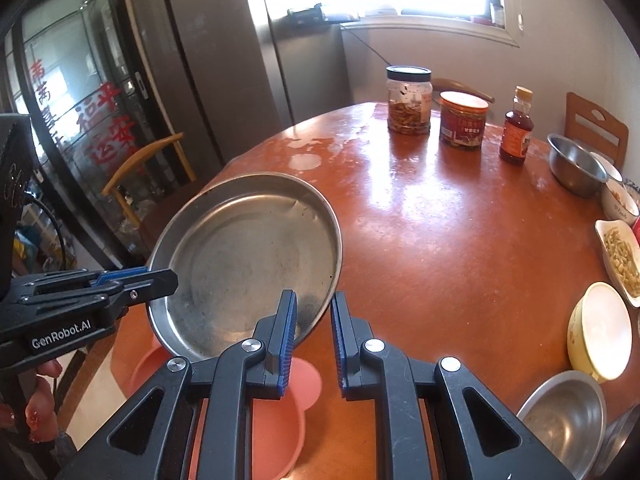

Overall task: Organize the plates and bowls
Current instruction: 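Carry the steel tray over the pink plate and lower it on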

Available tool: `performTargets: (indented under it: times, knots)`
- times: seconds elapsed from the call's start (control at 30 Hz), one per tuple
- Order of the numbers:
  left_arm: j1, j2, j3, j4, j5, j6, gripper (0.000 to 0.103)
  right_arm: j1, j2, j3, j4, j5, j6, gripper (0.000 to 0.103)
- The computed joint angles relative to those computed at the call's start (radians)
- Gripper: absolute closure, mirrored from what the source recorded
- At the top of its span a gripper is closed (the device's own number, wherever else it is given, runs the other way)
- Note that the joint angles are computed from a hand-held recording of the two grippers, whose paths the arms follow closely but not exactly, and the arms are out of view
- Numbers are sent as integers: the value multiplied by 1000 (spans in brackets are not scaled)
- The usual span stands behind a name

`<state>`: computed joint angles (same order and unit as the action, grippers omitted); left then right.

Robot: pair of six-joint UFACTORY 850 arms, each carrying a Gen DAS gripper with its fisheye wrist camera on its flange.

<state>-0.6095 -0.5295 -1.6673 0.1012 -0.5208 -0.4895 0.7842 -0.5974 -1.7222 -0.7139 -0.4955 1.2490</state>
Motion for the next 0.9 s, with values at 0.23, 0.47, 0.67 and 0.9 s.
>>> performTargets:
  times: [0.23, 0.47, 0.67, 0.9]
  knots:
    - [-11, 63, 104, 39, 34, -44, 87, 34, 26, 36, -36, -2, 26, 85]
    - [-27, 107, 184, 109, 62, -116, 87, 57, 33, 66, -25, -3, 27, 85]
    - [-42, 133, 236, 173, 75, -181, 87, 73, 39, 96, -26, 6, 38, 85]
    - [-54, 142, 265, 201, 83, -211, 87, 82, 45, 122, -24, 9, 43, 85]
